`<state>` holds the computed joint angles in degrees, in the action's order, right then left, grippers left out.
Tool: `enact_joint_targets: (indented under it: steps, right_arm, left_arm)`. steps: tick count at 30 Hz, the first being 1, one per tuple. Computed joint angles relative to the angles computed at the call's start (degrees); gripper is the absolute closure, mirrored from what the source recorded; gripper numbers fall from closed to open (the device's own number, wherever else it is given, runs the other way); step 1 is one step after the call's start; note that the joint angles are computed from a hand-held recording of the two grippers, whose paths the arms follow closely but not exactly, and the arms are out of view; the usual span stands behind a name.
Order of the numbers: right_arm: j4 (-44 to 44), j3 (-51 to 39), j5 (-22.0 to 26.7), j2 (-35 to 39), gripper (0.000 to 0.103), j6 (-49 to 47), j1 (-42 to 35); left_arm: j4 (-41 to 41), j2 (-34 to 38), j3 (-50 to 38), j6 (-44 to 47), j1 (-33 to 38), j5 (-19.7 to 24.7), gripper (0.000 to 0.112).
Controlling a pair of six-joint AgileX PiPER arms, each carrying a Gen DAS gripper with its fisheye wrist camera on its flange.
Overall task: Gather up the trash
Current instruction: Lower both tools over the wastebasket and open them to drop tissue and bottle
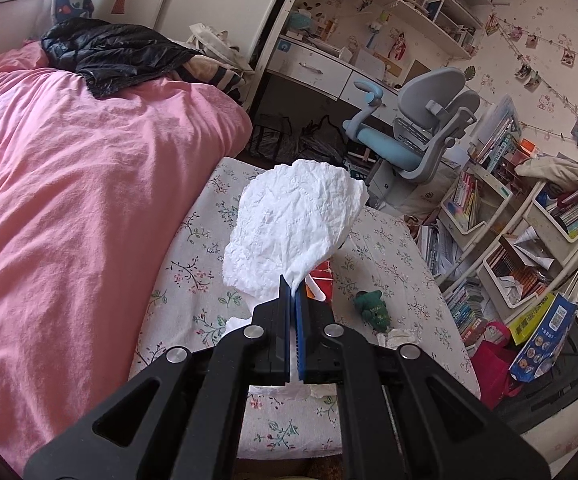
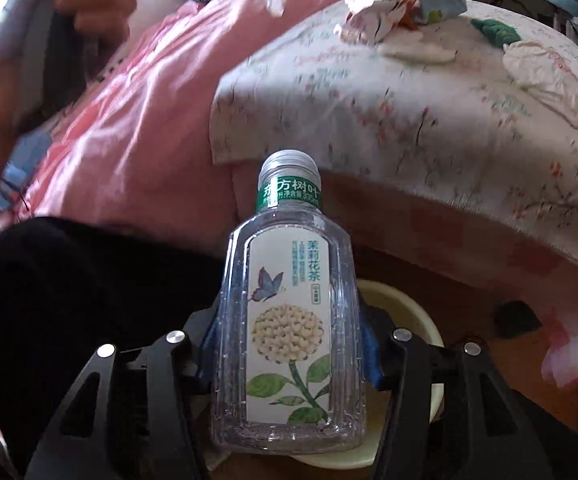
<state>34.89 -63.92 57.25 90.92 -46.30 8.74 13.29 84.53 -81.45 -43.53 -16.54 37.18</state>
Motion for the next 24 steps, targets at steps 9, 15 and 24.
enact_joint_targets:
  steps: [9,15,24]
  right_arm:
    - [-11.7,0.9,-4.7,4.8,0.046,8.7,4.4]
    - [-8.0,3.8,-6.9,0.3,0.039,6.6,-0.1]
    - [5.5,5.6,-11.2,-7.9,0.032,-1.0,-11.4]
  left_arm:
    - [6.3,-7.3,9.1,-8.5,-8.0,0.1,0.110]
    - [11.0,-9.1,13.0,-15.1,-15.4,1.9,0.110]
    - [13.4,-7.4,19.1,-23.7,-27.7,4.4,0.109]
